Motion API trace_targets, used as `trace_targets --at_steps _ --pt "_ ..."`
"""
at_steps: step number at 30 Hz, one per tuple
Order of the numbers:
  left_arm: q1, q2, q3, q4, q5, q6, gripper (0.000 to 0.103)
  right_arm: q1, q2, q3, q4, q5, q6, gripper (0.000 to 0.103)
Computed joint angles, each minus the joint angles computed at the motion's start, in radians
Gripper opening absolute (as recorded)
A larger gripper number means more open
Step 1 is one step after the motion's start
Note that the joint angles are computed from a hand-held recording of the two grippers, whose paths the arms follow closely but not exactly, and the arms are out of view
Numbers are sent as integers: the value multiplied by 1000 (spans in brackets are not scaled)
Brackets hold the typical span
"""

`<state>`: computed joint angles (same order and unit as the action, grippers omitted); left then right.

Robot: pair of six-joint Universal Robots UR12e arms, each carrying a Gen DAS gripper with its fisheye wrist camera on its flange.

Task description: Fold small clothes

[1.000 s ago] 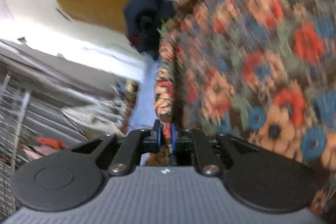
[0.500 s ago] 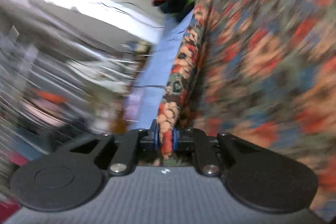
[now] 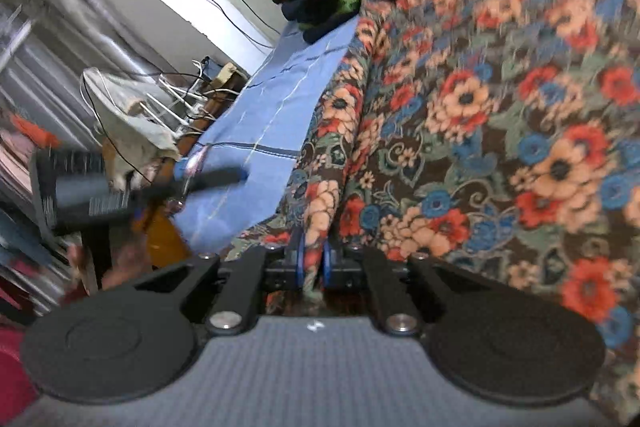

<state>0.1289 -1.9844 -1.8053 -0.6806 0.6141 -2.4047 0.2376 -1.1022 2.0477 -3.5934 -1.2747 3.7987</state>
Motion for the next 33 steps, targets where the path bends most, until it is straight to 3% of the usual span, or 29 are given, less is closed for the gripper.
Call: trace_targets --at_steps 1,4,7,9,10,11,13,14,17,19,21,23,24,26,28,30,33 --pt "-12 -9 10 16 -7 -11 25 10 -7 3 11 -26 -21 19" --pt "-45 -29 34 39 -32 31 33 13 -8 22 7 -46 -83 19" --pt "-90 -54 44 151 47 42 37 37 -30 23 60 -162 -201 17" --pt "-118 -76 74 106 113 61 34 58 -45 25 94 -258 -289 18" --pt "-120 -85 76 109 105 67 35 62 -51 31 95 -283 -311 21" --pt "-119 -89 66 142 86 73 38 59 -57 42 86 -290 -314 22" --pt "-121 -85 56 165 96 81 40 53 -69 64 57 -315 -294 36" --pt "-122 -82 50 174 97 87 43 50 -74 81 21 -322 -278 36" --pt "-127 -79 24 246 109 98 47 11 -45 79 -135 -184 -199 36" --pt "-135 -73 8 293 133 104 50 -10 -14 60 -191 -83 -168 36" --pt "-140 -69 -2 322 155 114 53 -16 10 27 -138 -25 -163 36" --pt "-142 -59 -9 324 173 127 53 -12 27 10 -41 -46 -169 27" --pt "-137 -52 -11 309 171 140 53 -15 29 15 -56 -56 -151 21" --pt "-119 -36 -24 306 142 154 55 -37 23 42 -98 -23 -88 23" --pt "-95 -20 -42 327 114 171 57 -43 2 86 -172 -82 -89 27" --pt "-77 -5 -58 346 114 180 61 -45 -38 156 -251 -197 -67 31" --pt "-58 17 -67 308 142 195 63 -35 -104 253 -285 -447 7 34"
